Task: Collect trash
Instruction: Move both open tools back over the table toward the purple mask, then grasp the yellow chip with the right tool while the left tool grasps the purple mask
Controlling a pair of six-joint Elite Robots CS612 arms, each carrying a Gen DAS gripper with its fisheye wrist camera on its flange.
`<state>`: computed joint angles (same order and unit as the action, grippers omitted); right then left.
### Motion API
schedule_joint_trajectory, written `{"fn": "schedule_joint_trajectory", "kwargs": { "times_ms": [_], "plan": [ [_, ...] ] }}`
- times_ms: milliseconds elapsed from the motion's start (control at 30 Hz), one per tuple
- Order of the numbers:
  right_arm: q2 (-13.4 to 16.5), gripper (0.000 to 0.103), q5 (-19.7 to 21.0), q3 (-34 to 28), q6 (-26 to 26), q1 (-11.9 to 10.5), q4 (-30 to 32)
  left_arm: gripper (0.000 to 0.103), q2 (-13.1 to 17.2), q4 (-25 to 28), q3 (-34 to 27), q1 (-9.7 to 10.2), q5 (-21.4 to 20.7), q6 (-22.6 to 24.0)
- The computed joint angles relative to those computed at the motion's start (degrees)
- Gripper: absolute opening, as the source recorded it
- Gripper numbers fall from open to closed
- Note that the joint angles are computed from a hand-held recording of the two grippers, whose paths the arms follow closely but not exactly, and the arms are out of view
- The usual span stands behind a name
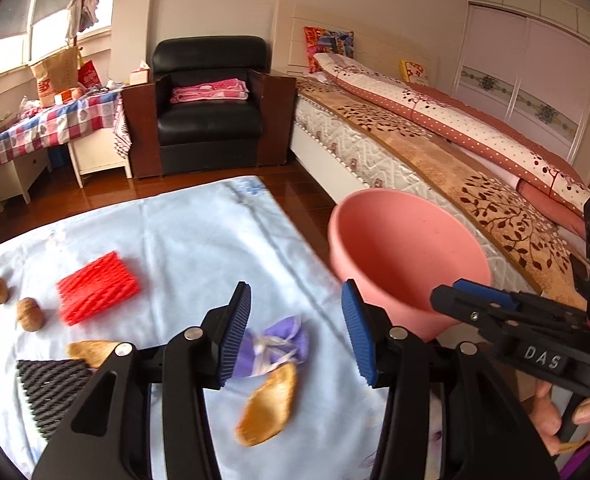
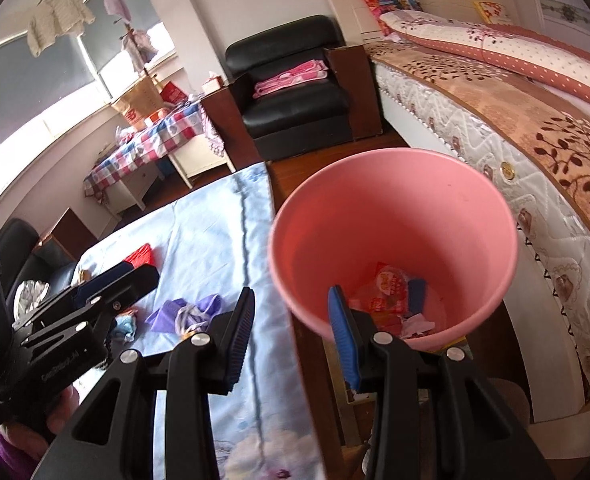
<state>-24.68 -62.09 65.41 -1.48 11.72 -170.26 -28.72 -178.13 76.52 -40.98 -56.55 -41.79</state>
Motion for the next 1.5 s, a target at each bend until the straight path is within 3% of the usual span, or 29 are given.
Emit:
{"fn": "schedule_joint_trajectory", "kwargs": {
  "times_ms": [300,533,767,967,1167,1367,1500],
  "plan": [
    [-0.6,0.038,0.5,0.5,-4.7,2.0,4.2,0.047,-4.3,-2.9,10.1,0.07,3.4,-4.4],
    [0.1,0.038,3.1,-0.9,-7.4,3.8,11.4,0.047,-6.0,-4.8,14.7,0.26,4.2,-7.2],
    [1.2,0.038,-0.7,-2.6,-8.5,5.6,14.4,0.047,-6.3,-7.8,16.8,0.36,3.5,-7.8],
    [2.5,0.037,-1.2,-5.0,-7.5,6.3,15.8,0.047,-6.0,-8.8,16.8,0.54,2.6,-7.3],
    [2.9,0.005,-2.1,-5.1,-8.8,6.7,13.9,0.047,-5.6,-8.9,16.2,0.77,1.2,-6.5],
    [1.8,0.004,0.6,-3.2,-10.5,5.7,13.2,0.047,-4.9,-8.8,14.1,1.58,-3.4,-3.5],
    [1.0,0.004,1.1,-1.8,-8.9,4.8,10.8,0.047,-4.0,-7.7,11.8,2.23,-8.3,1.8]
  ]
}}
